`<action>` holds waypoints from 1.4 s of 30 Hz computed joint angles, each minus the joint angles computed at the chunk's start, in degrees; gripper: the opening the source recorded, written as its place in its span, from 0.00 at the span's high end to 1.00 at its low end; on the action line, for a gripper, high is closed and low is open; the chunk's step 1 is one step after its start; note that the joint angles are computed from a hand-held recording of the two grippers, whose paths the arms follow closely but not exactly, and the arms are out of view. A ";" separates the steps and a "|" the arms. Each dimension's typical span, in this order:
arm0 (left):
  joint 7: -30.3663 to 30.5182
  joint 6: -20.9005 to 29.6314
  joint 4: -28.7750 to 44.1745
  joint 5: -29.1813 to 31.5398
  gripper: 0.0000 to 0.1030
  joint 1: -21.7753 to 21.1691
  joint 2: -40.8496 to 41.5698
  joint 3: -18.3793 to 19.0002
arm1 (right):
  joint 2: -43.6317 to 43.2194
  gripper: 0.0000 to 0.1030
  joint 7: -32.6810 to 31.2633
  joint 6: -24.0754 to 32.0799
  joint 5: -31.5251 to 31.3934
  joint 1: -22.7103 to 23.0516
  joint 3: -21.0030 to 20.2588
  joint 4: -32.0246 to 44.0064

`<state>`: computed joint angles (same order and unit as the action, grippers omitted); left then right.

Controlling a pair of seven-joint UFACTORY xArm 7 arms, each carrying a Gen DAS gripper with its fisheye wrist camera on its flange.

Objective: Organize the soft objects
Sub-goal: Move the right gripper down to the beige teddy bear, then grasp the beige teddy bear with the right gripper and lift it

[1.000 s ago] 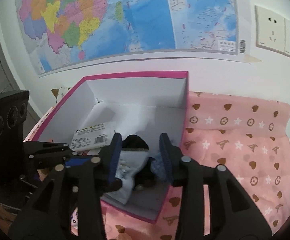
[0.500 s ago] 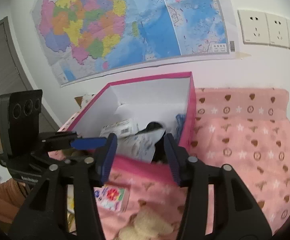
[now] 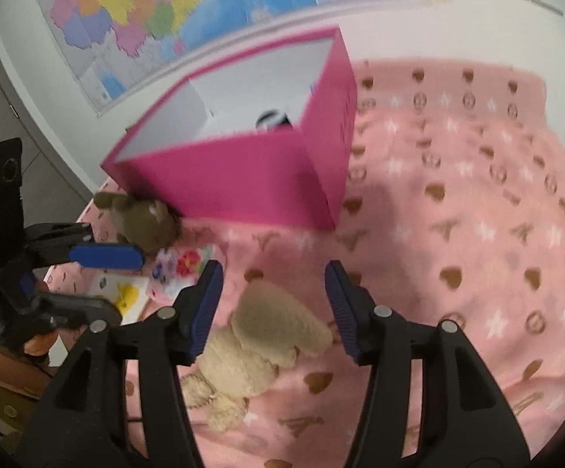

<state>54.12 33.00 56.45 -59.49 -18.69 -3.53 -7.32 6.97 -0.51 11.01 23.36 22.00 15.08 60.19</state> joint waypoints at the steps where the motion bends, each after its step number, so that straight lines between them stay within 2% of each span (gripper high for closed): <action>1: -0.44 0.72 -0.14 -0.13 0.55 -0.01 0.27 0.00 | 0.22 0.45 0.23 0.21 -0.33 0.12 -0.07 0.03; 6: -3.39 2.57 0.51 1.56 0.55 0.19 2.77 -0.72 | 1.45 0.39 -0.05 1.27 -1.19 0.14 0.18 0.36; 14: -7.03 3.41 2.41 3.98 0.56 0.96 6.76 -2.23 | 2.62 0.39 -2.87 1.47 0.39 -0.65 1.34 0.40; 16: -7.86 3.33 2.63 4.57 0.56 1.13 7.37 -2.55 | 2.83 0.39 -1.76 1.51 -1.79 0.16 0.51 0.50; 18: -9.35 4.39 3.23 5.26 0.57 1.44 8.22 -2.74 | 3.13 0.42 0.23 1.47 -4.61 0.97 -0.45 0.57; 21: -10.56 3.95 3.33 6.27 0.58 1.40 8.65 -3.33 | 3.21 0.45 -0.30 0.98 -4.09 0.26 0.24 0.35; 27: -12.29 3.72 4.74 6.78 0.67 1.64 10.04 -3.94 | 2.40 0.53 2.28 -0.51 -7.23 1.19 -0.54 -0.73; 35: -8.46 3.72 3.87 3.29 0.71 2.05 7.74 -4.14 | -0.83 0.55 5.63 -3.22 -9.21 1.51 -0.84 -2.93; 42: -4.52 1.98 2.74 0.83 0.71 1.27 2.66 -2.29 | -2.46 0.55 10.55 -3.78 -17.84 2.94 -2.74 -0.25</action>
<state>49.60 34.98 59.18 -58.65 -17.42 -0.87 -9.60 4.52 10.04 7.23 5.51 24.94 12.34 59.94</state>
